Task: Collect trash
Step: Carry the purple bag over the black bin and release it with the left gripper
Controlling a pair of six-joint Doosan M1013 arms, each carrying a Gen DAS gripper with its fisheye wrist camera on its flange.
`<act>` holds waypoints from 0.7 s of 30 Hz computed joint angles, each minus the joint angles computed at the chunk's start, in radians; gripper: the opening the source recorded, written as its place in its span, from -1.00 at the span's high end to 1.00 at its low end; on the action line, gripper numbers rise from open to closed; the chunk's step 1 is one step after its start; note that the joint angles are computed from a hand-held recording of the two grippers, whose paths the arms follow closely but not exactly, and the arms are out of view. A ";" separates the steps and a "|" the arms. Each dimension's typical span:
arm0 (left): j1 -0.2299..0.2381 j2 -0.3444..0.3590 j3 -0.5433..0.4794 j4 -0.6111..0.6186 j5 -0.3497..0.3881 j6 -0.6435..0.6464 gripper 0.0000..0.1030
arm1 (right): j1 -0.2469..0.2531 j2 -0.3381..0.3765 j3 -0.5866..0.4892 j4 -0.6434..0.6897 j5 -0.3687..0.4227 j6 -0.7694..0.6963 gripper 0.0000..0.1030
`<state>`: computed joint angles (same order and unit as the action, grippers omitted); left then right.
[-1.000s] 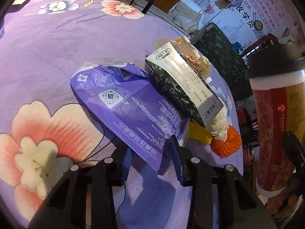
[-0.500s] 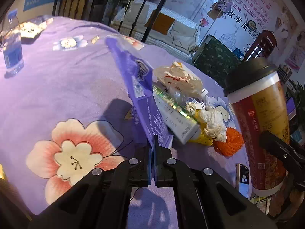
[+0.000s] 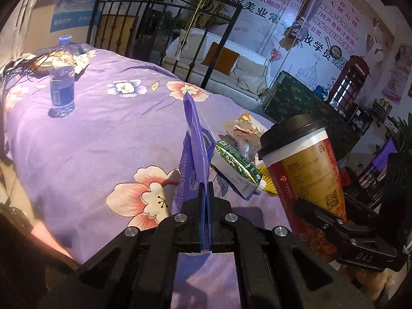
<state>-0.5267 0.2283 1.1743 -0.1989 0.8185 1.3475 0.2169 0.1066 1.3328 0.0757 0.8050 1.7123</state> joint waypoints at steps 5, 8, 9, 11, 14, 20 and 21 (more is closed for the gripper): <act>0.020 -0.064 0.064 0.107 -0.020 -0.091 0.97 | 0.044 0.011 -0.005 0.063 -0.007 -0.073 -0.49; 0.032 -0.108 0.111 0.225 -0.016 -0.200 0.97 | 0.071 0.025 -0.016 0.114 -0.004 -0.134 -0.49; 0.030 -0.120 0.123 0.270 -0.007 -0.242 0.97 | 0.078 0.029 -0.020 0.133 -0.005 -0.150 -0.49; 0.037 -0.147 0.154 0.343 0.013 -0.320 0.97 | 0.090 0.039 -0.028 0.190 0.002 -0.191 -0.48; 0.042 -0.174 0.182 0.421 0.062 -0.418 0.97 | 0.108 0.051 -0.038 0.227 0.009 -0.225 -0.49; 0.058 -0.197 0.234 0.496 0.169 -0.553 0.97 | 0.123 0.069 -0.046 0.291 0.040 -0.266 -0.48; 0.068 -0.200 0.242 0.501 0.183 -0.558 0.97 | 0.125 0.069 -0.045 0.294 0.044 -0.269 -0.48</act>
